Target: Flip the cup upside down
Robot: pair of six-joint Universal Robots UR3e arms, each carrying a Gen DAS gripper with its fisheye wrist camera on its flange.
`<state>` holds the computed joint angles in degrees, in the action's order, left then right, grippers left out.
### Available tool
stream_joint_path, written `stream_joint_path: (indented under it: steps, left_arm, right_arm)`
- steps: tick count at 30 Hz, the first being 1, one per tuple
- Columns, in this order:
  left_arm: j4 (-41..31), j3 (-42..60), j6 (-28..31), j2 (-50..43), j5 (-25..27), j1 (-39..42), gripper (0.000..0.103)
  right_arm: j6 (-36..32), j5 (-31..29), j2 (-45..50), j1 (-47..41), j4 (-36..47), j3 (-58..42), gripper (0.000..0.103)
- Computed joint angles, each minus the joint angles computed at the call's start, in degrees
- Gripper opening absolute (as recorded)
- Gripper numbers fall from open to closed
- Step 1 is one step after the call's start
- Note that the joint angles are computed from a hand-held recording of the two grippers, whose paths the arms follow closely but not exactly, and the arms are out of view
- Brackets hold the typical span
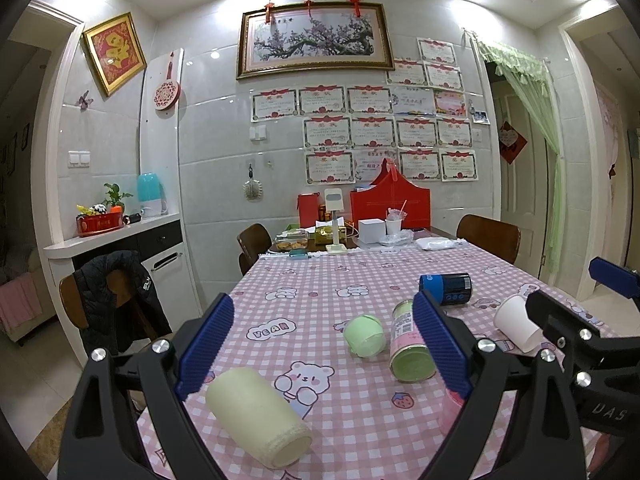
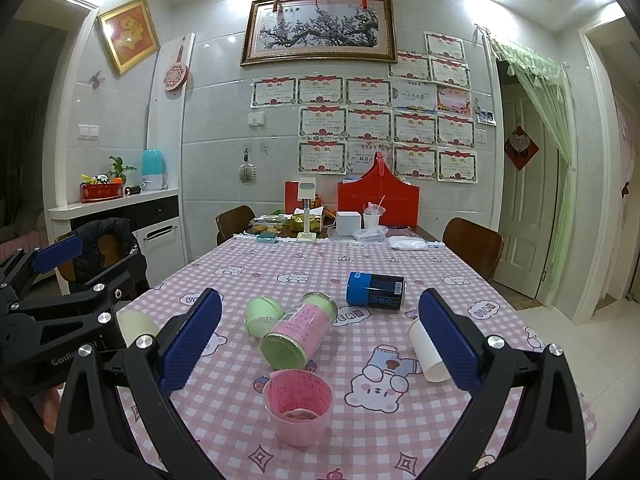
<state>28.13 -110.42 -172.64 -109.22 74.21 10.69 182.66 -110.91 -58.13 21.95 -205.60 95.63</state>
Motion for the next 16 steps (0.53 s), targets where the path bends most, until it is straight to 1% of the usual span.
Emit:
stream_joint_path:
  steps: [9, 16]
  left_arm:
    - [-1.3, 3.4, 0.6, -3.5, 0.5, -1.2, 0.089]
    - [-3.4, 7.7, 0.6, -6.9, 1.2, -1.2, 0.089]
  right_arm:
    - [1.9, -0.6, 2.2, -0.5, 1.5, -3.1, 0.095]
    - [5.1, -1.6, 5.0, -0.9, 4.4, -7.4, 0.095]
